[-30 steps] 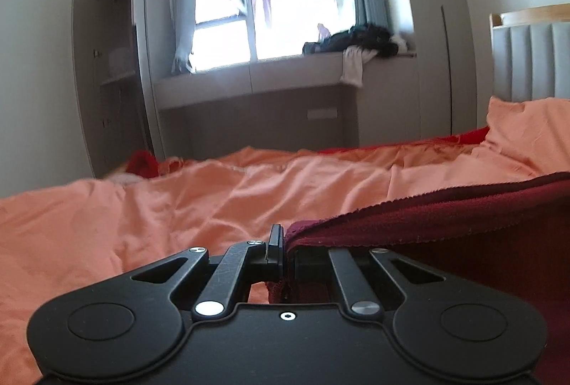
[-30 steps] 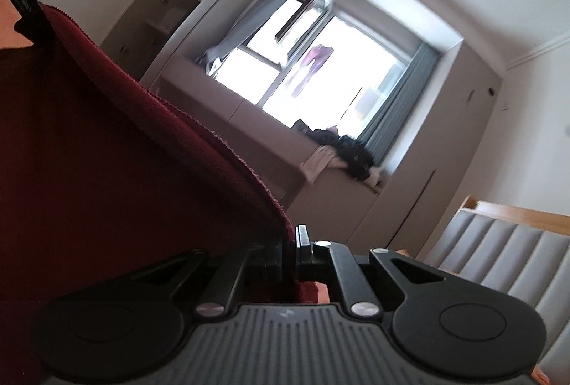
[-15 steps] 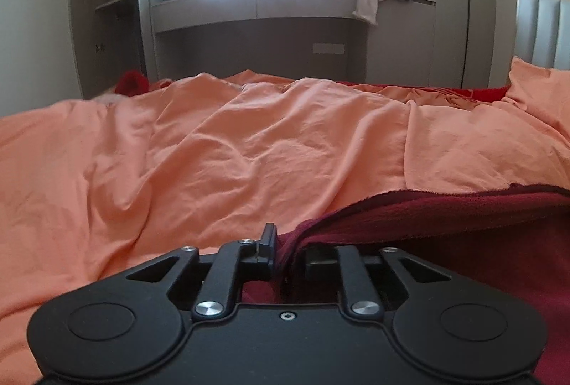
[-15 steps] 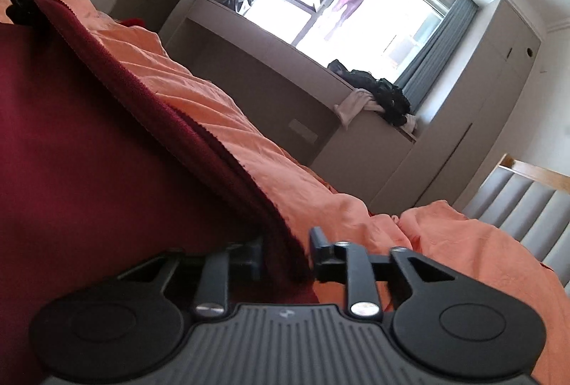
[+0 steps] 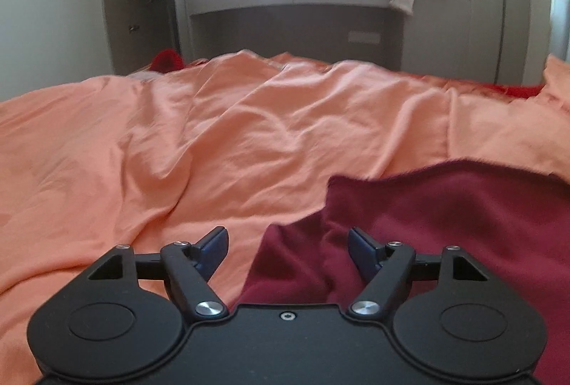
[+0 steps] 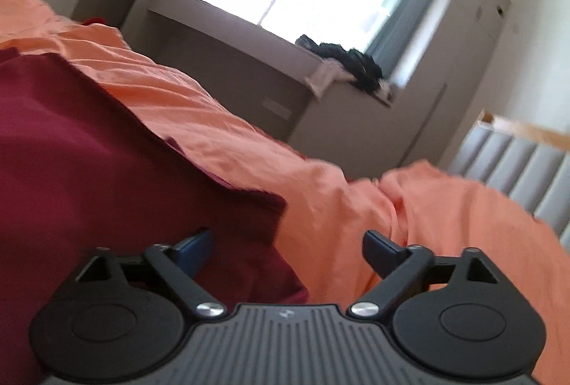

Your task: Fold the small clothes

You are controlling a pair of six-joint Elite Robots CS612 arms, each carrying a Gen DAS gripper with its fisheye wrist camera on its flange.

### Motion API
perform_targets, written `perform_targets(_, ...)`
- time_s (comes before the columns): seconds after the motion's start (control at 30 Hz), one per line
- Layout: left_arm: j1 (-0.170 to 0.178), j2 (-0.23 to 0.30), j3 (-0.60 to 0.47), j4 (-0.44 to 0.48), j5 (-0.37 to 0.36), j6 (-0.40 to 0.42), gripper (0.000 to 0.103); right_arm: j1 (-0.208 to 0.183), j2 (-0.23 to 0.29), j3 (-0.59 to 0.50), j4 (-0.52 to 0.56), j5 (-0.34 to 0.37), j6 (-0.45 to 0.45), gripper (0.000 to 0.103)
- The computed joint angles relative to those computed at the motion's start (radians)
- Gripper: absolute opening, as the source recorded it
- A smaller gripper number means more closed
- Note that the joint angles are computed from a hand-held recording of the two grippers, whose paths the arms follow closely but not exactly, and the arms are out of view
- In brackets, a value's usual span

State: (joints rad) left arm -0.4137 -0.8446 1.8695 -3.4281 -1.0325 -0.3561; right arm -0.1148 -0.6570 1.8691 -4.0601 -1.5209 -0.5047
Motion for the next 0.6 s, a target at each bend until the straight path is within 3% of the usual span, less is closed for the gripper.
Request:
perform_targets(0.13, 0.006, 0.0, 0.001, 0.018, -0.009, -0.029, 0.078, -0.011, -0.007, 0.003, 0.031, -0.014, 0.048, 0.102)
perform_targets(0.3, 0.005, -0.003, 0.003, 0.038, 0.003, -0.051, 0.082, -0.028, -0.014, 0.01, 0.037, 0.012, 0.059, 0.103)
perform_targets(0.47, -0.005, -0.009, 0.027, -0.052, 0.03, -0.035, 0.092, -0.037, -0.013, 0.022, -0.033, 0.045, 0.075, 0.103)
perform_targets(0.6, -0.008, -0.023, 0.05, -0.112, -0.004, -0.013, 0.094, -0.038, -0.018, 0.026, -0.042, 0.042, 0.076, 0.103)
